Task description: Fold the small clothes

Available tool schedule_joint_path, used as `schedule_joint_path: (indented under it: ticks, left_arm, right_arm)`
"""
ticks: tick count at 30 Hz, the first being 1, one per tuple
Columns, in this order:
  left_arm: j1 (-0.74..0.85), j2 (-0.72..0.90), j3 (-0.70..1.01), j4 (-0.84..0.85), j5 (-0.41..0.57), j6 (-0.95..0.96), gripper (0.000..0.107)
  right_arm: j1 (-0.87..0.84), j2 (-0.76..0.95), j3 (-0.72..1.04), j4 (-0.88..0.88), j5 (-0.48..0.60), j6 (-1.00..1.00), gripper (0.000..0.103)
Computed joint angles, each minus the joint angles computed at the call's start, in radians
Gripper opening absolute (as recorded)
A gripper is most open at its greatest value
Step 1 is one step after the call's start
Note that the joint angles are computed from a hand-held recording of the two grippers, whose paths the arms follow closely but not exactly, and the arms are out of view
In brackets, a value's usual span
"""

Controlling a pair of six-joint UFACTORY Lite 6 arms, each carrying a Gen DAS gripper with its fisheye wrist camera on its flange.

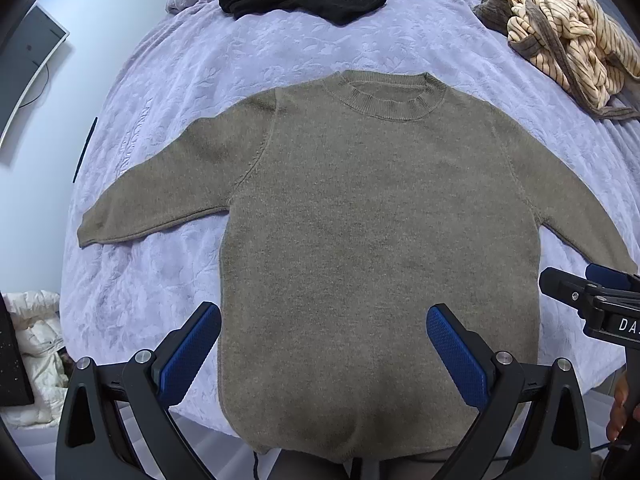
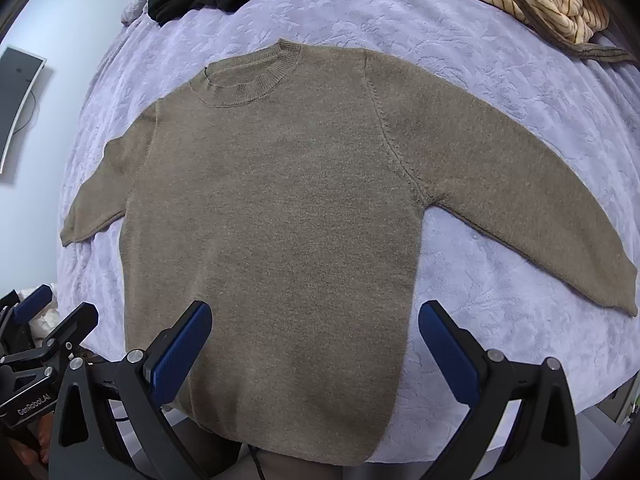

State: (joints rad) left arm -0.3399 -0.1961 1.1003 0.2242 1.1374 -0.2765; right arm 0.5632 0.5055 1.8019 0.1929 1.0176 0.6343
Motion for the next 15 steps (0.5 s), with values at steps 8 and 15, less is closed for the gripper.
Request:
schedule_joint_path:
  ticks: [8, 15]
  left_arm:
    - [0.004, -0.009, -0.008, -0.012, 0.003, 0.001, 0.103]
    - [0.041, -0.020, -0.026, -0.047, -0.008, 0.037, 0.103]
  right_arm:
    - [0.007, 0.009, 0.012, -0.020, 0.023, 0.015, 0.103]
    - [0.010, 0.015, 0.020, -0.033, 0.026, 0.032, 0.103]
